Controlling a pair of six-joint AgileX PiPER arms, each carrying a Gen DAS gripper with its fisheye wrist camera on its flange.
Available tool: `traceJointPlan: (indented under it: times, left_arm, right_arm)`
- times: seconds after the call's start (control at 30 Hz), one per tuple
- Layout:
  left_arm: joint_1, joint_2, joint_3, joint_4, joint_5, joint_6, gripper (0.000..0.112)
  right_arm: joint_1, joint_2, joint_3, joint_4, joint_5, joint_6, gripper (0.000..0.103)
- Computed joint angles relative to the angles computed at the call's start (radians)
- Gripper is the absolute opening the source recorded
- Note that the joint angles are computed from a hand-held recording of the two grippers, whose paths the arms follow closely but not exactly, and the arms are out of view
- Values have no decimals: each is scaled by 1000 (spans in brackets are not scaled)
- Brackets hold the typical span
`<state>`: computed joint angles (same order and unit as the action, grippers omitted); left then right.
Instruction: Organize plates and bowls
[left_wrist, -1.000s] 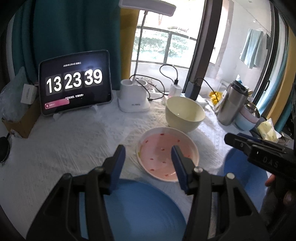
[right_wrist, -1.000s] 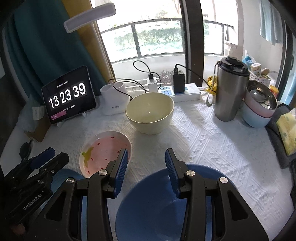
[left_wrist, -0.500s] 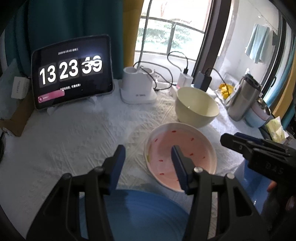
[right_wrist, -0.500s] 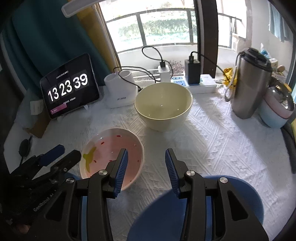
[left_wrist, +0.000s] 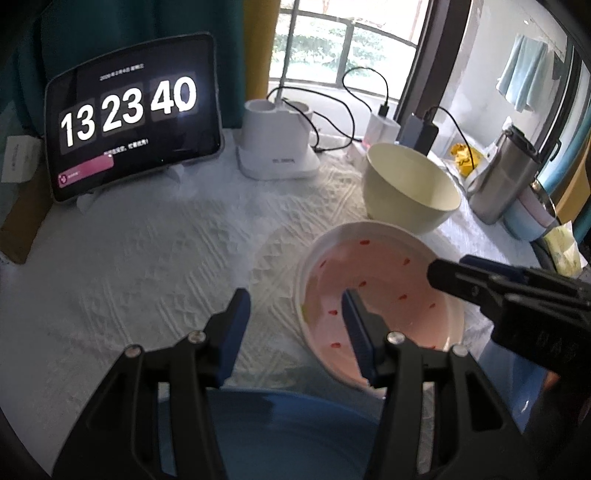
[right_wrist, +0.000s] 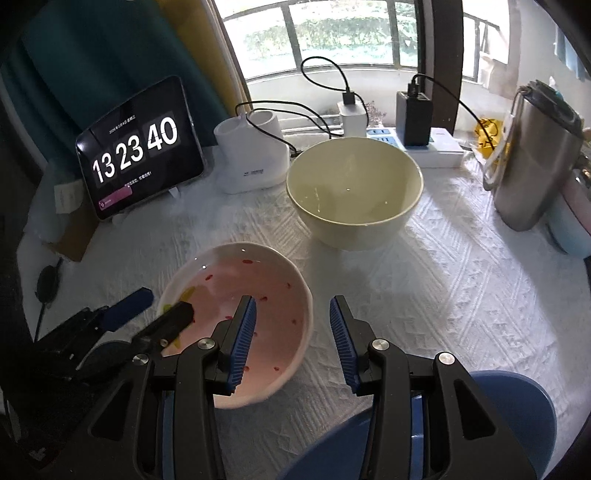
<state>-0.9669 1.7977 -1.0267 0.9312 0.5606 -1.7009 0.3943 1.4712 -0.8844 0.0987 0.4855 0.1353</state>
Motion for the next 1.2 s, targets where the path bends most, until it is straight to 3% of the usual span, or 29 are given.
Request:
traceJointPlan:
  times: [0.47,0.57,0.63,0.8,1.2]
  left_arm:
    - [30,48,-28,-66,-64,105,52]
    - [26,53,-29,-61,-86,116,51]
    - [36,51,-21,-78,-137,138,46]
    - [40,48,-17,-71,-136,126,42]
    - [6,1,0,-15,-100,65,42]
  right_arm:
    - [11,126,-143,-3,146,-19,44]
    - [12,130,-149,22,147,-46,44]
    - [15,127,-145,9,142,-33,38]
    - [-7,116,-131,35,133,-62,28]
    - [14,40,-68,-23,66,-15,28]
